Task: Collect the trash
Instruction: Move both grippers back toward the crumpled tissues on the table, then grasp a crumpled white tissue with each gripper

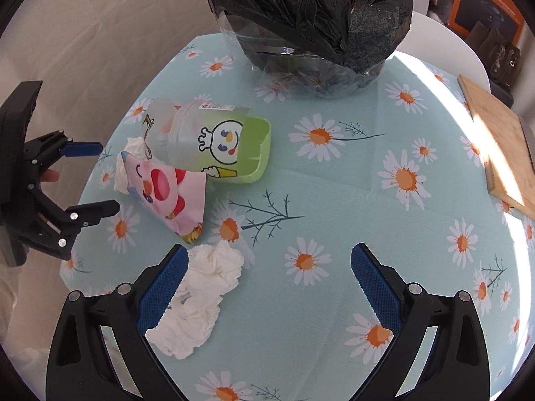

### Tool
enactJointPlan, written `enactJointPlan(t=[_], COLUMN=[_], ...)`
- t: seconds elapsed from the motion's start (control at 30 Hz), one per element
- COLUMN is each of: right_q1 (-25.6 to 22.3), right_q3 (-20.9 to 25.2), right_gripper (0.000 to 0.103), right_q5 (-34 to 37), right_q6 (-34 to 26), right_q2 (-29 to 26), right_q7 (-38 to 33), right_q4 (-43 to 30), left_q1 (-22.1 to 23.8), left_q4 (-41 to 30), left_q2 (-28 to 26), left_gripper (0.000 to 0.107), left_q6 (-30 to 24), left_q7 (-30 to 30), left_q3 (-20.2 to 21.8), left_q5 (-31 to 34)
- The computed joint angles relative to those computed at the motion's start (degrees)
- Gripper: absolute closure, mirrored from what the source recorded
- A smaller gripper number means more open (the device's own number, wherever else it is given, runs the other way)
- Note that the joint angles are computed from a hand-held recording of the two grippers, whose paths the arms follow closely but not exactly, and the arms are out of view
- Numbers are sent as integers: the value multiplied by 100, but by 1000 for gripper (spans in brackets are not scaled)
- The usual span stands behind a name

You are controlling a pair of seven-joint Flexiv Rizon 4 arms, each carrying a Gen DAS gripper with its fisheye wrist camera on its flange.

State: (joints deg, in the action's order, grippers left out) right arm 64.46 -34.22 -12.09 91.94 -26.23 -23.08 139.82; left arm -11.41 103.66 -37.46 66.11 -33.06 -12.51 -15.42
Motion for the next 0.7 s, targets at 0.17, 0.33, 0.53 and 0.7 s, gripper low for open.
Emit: enactJointPlan(t=[0.17, 0.33, 0.53, 0.7], right_q1=[505, 751, 463, 133], right_q3=[-50, 94, 535, 858], right_gripper=[9, 9, 9, 17], right_q5=[500, 735, 592, 386], right_q6=[130, -64, -52, -73], right_q2=[-350, -571, -697, -803], right_q7=[720, 1268, 1672, 1732], right_q4=[-28, -191, -434, -644], left_q1=[185, 266, 184, 159], left_q4=[-192, -389, -489, -455], left_q2=[-245, -470, -608, -626], left_gripper=[10, 10, 10, 35], left_q6=[-77, -259, -370, -231], left_q7=[475, 778, 977, 1134], left_q3=[-150, -272, -180, -182], left_q5=[-2, -160, -106, -59])
